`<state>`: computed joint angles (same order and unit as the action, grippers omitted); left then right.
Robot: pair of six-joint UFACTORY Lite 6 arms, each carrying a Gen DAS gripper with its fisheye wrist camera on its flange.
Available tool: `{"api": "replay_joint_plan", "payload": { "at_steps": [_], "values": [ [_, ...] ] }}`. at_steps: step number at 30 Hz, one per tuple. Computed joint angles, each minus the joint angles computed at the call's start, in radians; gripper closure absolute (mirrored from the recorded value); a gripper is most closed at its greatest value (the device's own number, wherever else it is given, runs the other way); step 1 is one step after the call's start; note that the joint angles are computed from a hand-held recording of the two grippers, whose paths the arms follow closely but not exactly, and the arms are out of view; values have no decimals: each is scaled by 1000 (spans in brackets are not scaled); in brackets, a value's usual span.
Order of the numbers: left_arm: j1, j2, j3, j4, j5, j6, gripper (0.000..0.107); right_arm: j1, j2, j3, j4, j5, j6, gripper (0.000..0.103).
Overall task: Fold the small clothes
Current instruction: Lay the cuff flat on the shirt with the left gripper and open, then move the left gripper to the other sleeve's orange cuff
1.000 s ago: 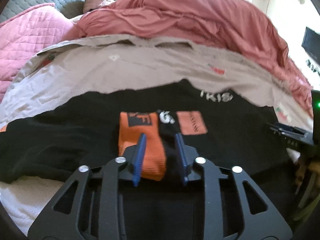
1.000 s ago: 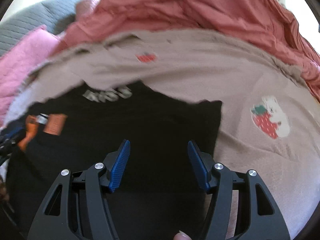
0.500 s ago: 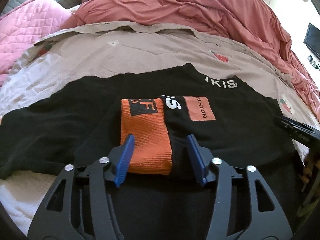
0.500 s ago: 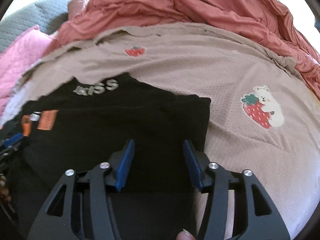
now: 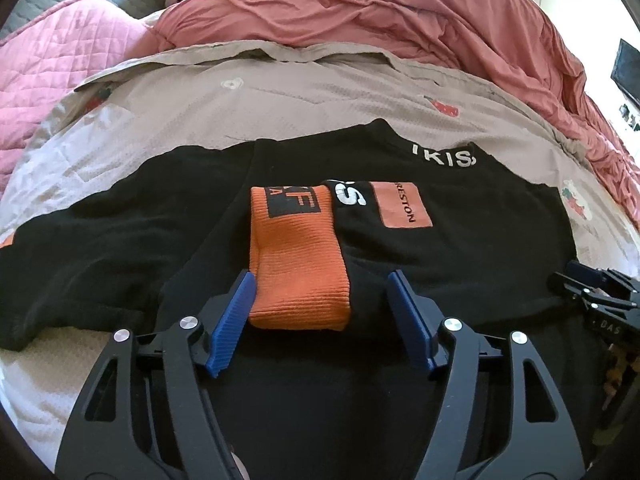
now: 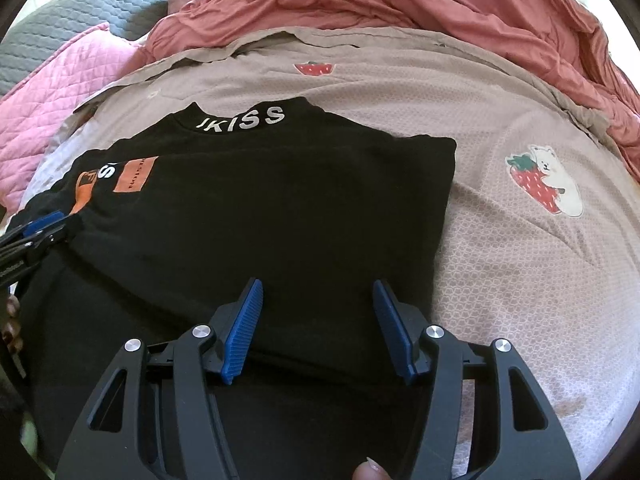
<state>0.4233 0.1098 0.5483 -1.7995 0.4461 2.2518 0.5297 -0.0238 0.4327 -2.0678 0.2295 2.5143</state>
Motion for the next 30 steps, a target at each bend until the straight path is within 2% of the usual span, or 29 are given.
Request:
{"api": "replay_joint_plan", "payload": {
  "at_steps": [3, 5, 8, 11, 13, 15, 18, 23, 30],
  "values": [
    [35, -10, 5, 83, 32, -77, 44, -11, -47, -28, -33, -15, 48, 46],
    [56, -24, 0, 115, 49, -103, 41, -10, -91, -53, -43, -26, 71, 38],
    [81, -59, -18, 141, 66, -115, 38, 20, -134, -70, 85, -16, -35, 30],
    [114, -100, -39, 169, 86, -123, 30, 37, -171, -82, 191, -9, -127, 25],
    [134, -119, -48, 185, 97, -127, 30, 48, -208, -96, 278, -5, -200, 21],
    [161, -141, -57, 206, 112, -132, 21, 55, -234, -103, 335, -2, -245, 17],
    [208, -178, -73, 236, 143, -131, 19, 84, -270, -104, 461, 17, -348, 12],
    [291, -198, -72, 286, 193, -143, 16, 147, -300, -86, 596, 55, -450, 10],
    [405, -158, -30, 339, 242, -160, 15, 281, -289, -25, 684, 132, -497, 10]
  ]
}}
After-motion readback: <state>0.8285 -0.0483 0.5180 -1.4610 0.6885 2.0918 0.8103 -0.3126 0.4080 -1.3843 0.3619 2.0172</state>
